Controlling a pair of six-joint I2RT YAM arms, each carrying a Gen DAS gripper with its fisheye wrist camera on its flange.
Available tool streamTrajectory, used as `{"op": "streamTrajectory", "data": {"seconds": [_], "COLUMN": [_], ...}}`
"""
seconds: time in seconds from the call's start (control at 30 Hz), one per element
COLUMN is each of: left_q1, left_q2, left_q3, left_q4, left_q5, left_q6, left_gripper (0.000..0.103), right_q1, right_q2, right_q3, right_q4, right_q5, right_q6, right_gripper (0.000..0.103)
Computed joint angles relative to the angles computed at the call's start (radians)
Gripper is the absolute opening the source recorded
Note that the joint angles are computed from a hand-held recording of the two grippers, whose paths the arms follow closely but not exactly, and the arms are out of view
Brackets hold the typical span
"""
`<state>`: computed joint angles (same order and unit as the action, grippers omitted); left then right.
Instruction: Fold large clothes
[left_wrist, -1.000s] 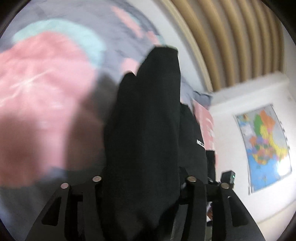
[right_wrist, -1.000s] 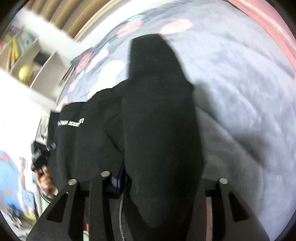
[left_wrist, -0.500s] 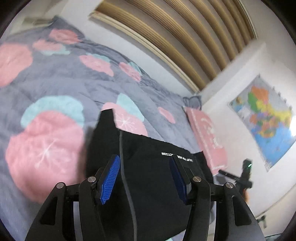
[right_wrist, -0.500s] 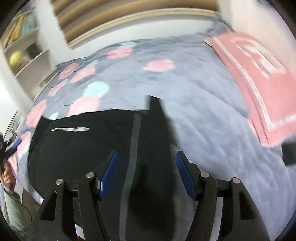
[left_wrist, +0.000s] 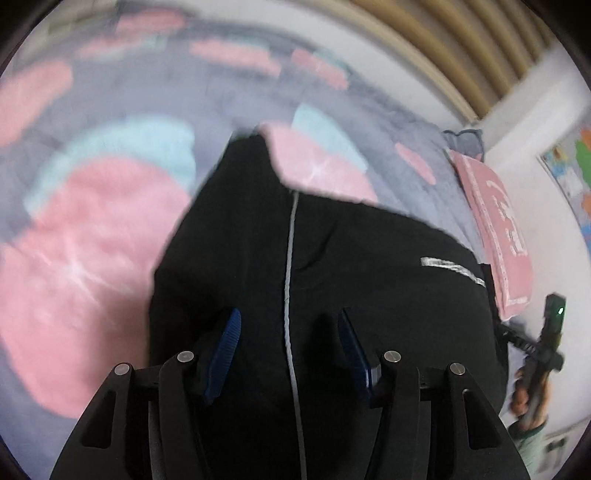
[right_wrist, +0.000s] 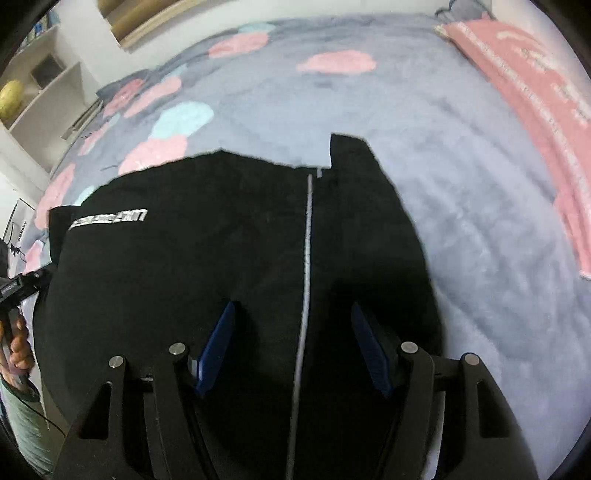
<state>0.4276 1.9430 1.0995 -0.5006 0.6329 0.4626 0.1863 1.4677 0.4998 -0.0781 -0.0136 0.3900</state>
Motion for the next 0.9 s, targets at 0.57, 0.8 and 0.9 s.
{"op": "streamTrajectory", "data": {"seconds": [0.57, 0.8, 0.9], "left_q1": [0.195, 0.225, 0.239], "left_q2": [-0.187, -0.133, -0.109], "left_q3": [-0.156, -0.151, -0.14], "left_q4": [0.111, 0.166, 0.175], "left_q5": [0.01, -0.012, -0.007], "left_q6": [0.099, 0.079, 0.064], "left_gripper": [0.057, 0.058, 0.058], "right_q1": [-0.268, -0.401, -0.444], "right_q2": [-0.452, -0.43, -0.368], "right_q3": [-0.208, -0.282, -0.288], "right_q4": [-0.155, -0.088, -0.043], "right_q5": [0.103, 0.048, 0.018], "right_q6": [-0.095, -0.146, -0.162], "right_gripper": [0.083, 0.083, 0.083]}}
